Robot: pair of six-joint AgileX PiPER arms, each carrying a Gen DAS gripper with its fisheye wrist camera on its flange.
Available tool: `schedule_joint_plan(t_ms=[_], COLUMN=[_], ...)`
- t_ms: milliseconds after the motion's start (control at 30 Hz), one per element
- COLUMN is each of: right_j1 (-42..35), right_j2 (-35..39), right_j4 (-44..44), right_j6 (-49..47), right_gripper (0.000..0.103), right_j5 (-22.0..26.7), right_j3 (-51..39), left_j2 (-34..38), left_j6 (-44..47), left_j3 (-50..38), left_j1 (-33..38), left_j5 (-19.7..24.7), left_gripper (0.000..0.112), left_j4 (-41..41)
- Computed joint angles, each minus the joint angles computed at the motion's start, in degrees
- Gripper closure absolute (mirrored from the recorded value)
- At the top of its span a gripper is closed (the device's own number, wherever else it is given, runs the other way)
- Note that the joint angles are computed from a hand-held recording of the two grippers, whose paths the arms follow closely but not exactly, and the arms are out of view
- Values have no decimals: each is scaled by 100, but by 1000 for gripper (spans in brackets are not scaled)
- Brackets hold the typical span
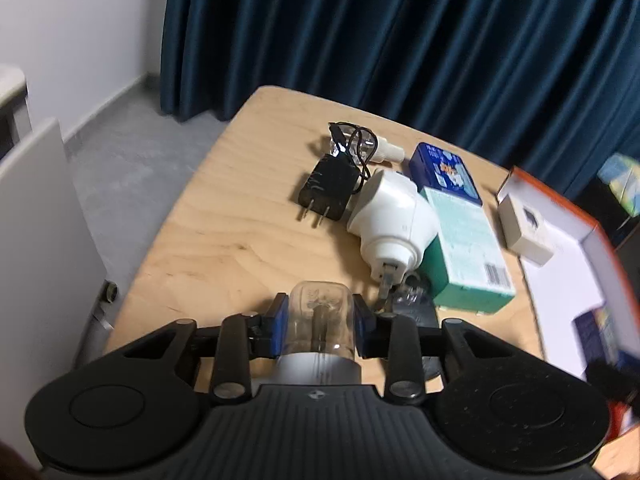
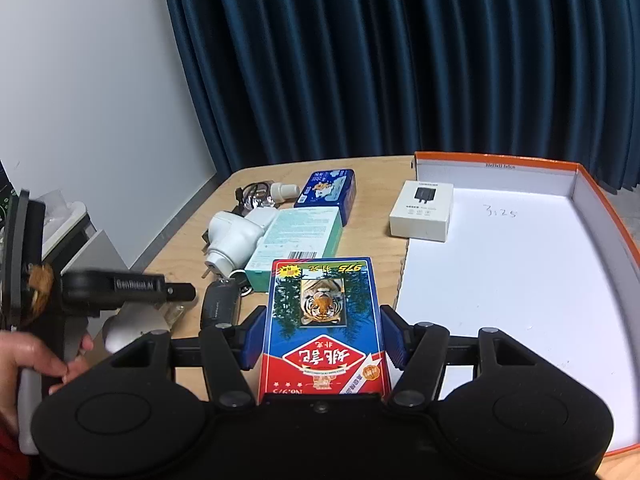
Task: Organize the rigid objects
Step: 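Lift the air freshener with the left tool while the right tool carries the card box toward the tray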
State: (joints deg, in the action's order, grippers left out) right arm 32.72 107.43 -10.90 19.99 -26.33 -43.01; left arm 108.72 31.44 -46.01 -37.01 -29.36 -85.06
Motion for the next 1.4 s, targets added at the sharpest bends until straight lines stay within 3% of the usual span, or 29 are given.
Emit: schedule_joint_plan(t_ms=[233, 433, 700, 933, 1133, 1400], right_j1=[-11, -2, -159, -669, -1153, -1890], right_j2=[-211, -429, -946, -1382, -1699, -1857], right_j4=[52, 155, 222, -216, -492, -1677], right_j6=[8, -63, -219, 28, 61, 939], right_gripper=[32, 32, 32, 32, 32, 32], right_j5=[-81, -182, -217, 48, 385, 731], right_j3=[193, 349, 583, 561, 442, 245], left_j2=[-355, -573, -742, -669, -229, 463], left_j6=[-267, 381, 986, 1882, 2395, 2947], left_j3=[215, 60, -406, -1249, -2174, -3183], left_j1=[-356, -1061, -1537, -1784, -1764, -1650], left_j5=[-397, -1066, -1478, -1701, -1495, -1125], left_gripper=[80, 80, 80, 80, 80, 80], left_j4=[95, -486, -789, -1122, -1250, -1354])
